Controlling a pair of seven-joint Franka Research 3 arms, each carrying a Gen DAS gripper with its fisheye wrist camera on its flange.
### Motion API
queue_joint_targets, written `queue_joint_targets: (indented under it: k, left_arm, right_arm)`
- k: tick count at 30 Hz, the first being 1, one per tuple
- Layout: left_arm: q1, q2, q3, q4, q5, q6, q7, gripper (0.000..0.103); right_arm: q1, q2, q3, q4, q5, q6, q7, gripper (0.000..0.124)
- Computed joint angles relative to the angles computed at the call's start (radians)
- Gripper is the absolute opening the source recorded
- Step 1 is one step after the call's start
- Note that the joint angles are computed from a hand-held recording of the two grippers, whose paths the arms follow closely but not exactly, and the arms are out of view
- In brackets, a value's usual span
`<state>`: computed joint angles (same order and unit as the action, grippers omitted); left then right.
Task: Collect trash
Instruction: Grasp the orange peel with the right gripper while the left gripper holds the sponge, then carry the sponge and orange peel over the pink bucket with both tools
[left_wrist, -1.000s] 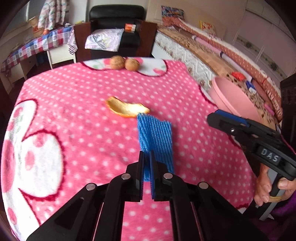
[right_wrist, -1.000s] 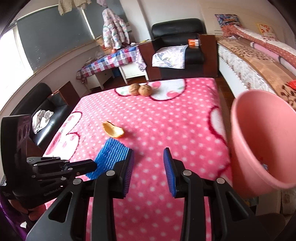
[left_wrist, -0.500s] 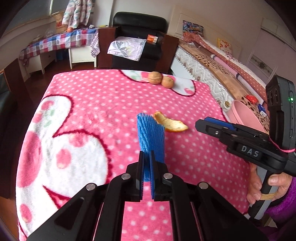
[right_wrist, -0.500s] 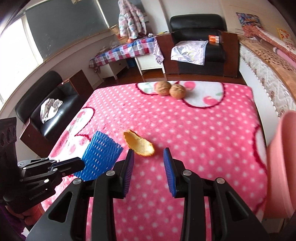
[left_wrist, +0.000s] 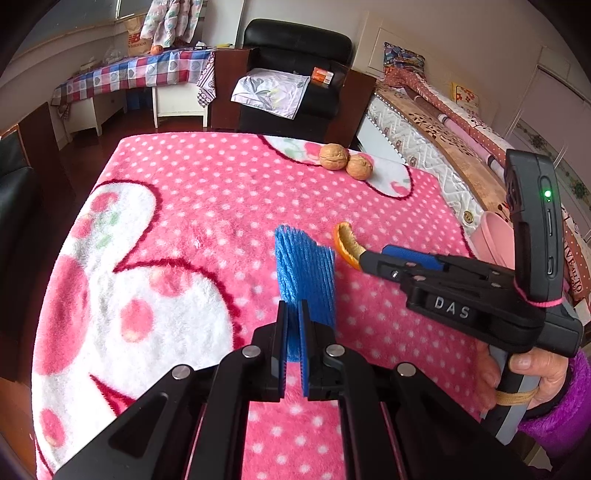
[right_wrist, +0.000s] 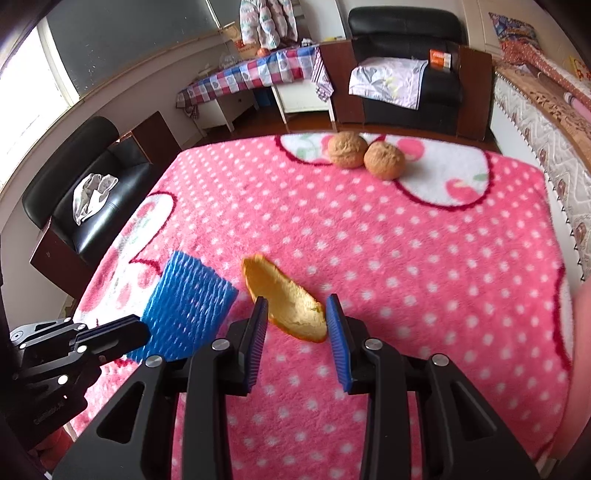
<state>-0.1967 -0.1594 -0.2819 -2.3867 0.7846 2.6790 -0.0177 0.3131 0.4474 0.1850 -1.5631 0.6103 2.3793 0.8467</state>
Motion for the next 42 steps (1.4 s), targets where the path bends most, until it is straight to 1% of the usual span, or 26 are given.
queue_joint_targets:
  k: [1, 4, 5, 13, 15, 20, 22, 23, 26, 28, 29, 30, 31, 32, 33, 35, 40, 42]
  left_arm:
    - [0.0, 0.0, -0.001, 0.003, 0.001, -0.007, -0.001, 0.004]
    - [0.0, 0.0, -0.001, 0.007, 0.004, -0.013, -0.003, 0.004]
    - [-0.001, -0.001, -0.002, 0.009, 0.006, -0.016, -0.004, 0.004]
    - [-0.008, -0.004, -0.01, 0.027, 0.027, -0.039, -0.012, 0.004]
    - [-0.011, -0.007, -0.01, 0.027, 0.028, -0.043, -0.015, 0.004]
    - [-0.011, -0.018, -0.014, 0.027, 0.042, -0.039, -0.03, 0.004]
    - [-0.011, -0.018, -0.016, 0.03, 0.051, -0.038, -0.033, 0.004]
    - [-0.011, -0.017, -0.017, 0.033, 0.055, -0.038, -0.032, 0.004]
    - [-0.012, -0.015, -0.018, 0.038, 0.062, -0.037, -0.035, 0.004]
    - [-0.012, -0.015, -0.017, 0.036, 0.065, -0.033, -0.041, 0.004]
    - [-0.012, -0.015, -0.017, 0.034, 0.065, -0.031, -0.044, 0.004]
    - [-0.012, -0.015, -0.017, 0.033, 0.064, -0.03, -0.045, 0.004]
    - [-0.012, -0.016, -0.015, 0.031, 0.063, -0.026, -0.046, 0.004]
    - [-0.012, -0.016, -0.015, 0.029, 0.062, -0.026, -0.045, 0.004]
    - [-0.012, -0.017, -0.015, 0.027, 0.061, -0.025, -0.045, 0.004]
    - [-0.011, -0.018, -0.013, 0.023, 0.057, -0.021, -0.044, 0.004]
    - [-0.007, -0.022, -0.013, 0.015, 0.054, -0.013, -0.047, 0.004]
    - [-0.006, -0.022, -0.013, 0.015, 0.053, -0.013, -0.046, 0.004]
  right_arm:
    - [-0.002, 0.001, 0.002, 0.001, 0.003, -0.007, -0.002, 0.033]
    - [-0.005, -0.012, 0.004, -0.016, 0.009, -0.008, -0.023, 0.022]
    - [-0.007, -0.015, 0.004, -0.018, 0.01, -0.017, -0.026, 0.003]
    - [-0.042, -0.083, 0.003, -0.095, 0.112, -0.011, -0.085, 0.003]
    - [-0.048, -0.102, 0.003, -0.114, 0.139, 0.0, -0.11, 0.0]
    - [-0.065, -0.138, -0.009, -0.145, 0.212, 0.009, -0.141, 0.0]
    - [-0.073, -0.146, -0.016, -0.148, 0.232, -0.001, -0.144, 0.0]
    - [-0.075, -0.146, -0.018, -0.147, 0.236, -0.007, -0.147, 0.0]
    - [-0.07, -0.146, -0.023, -0.149, 0.243, 0.009, -0.141, 0.001]
    - [-0.062, -0.13, -0.03, -0.128, 0.214, -0.01, -0.101, 0.001]
    - [-0.058, -0.122, -0.032, -0.121, 0.198, -0.016, -0.085, 0.003]
    - [-0.054, -0.114, -0.033, -0.114, 0.182, -0.023, -0.07, 0.012]
    - [-0.052, -0.108, -0.032, -0.11, 0.173, -0.026, -0.061, 0.018]
    - [-0.05, -0.101, -0.03, -0.104, 0.165, -0.032, -0.053, 0.028]
    - [-0.047, -0.093, -0.027, -0.098, 0.159, -0.036, -0.046, 0.032]
    - [-0.036, -0.083, -0.025, -0.093, 0.133, -0.024, -0.038, 0.032]
    - [-0.004, -0.075, -0.024, -0.109, 0.056, 0.039, -0.021, 0.032]
    - [-0.003, -0.071, -0.021, -0.11, 0.039, 0.04, -0.017, 0.031]
